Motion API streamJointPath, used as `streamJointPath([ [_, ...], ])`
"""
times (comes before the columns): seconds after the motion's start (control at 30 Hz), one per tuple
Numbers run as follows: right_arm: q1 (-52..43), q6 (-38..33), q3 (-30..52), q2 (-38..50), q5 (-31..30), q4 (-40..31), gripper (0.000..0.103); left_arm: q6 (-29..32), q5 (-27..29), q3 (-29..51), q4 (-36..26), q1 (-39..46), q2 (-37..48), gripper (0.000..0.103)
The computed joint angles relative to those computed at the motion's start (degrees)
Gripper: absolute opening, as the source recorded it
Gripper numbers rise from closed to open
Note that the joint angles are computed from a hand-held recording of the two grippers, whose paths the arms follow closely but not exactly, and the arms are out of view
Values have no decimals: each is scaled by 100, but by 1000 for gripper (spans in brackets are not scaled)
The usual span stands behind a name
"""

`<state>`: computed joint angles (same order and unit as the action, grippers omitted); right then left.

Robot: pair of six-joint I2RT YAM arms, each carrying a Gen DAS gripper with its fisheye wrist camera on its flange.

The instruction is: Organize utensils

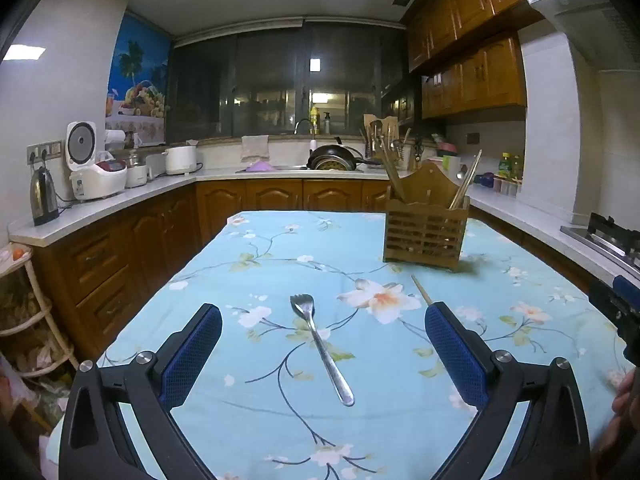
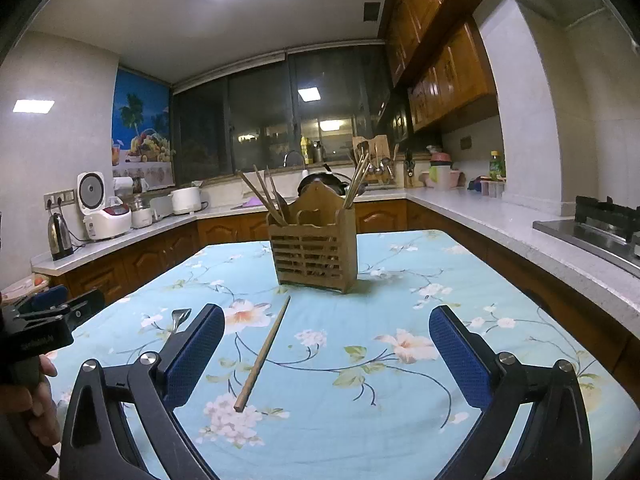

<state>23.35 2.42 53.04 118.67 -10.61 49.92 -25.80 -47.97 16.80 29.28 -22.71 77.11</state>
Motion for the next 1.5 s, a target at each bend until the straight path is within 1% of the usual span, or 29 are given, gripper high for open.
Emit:
streamJointPath([
  [0.17,17,4,104,20,-2,-125,103,26,34,-29,0,39,-41,102],
  [0.57,26,8,158,87,-8,-72,103,22,45,-51,-68,79,-88,102],
  [0.8,40,3,145,97,4,-39,103,34,20,-70,-12,74,-74,102],
  [1.0,49,-25,138,139,-26,35,103,90,-22,-163,210,51,-4,102],
  [1.5,47,-36,182,179,-62,27,103,91,-64,-173,229,13,25,102],
])
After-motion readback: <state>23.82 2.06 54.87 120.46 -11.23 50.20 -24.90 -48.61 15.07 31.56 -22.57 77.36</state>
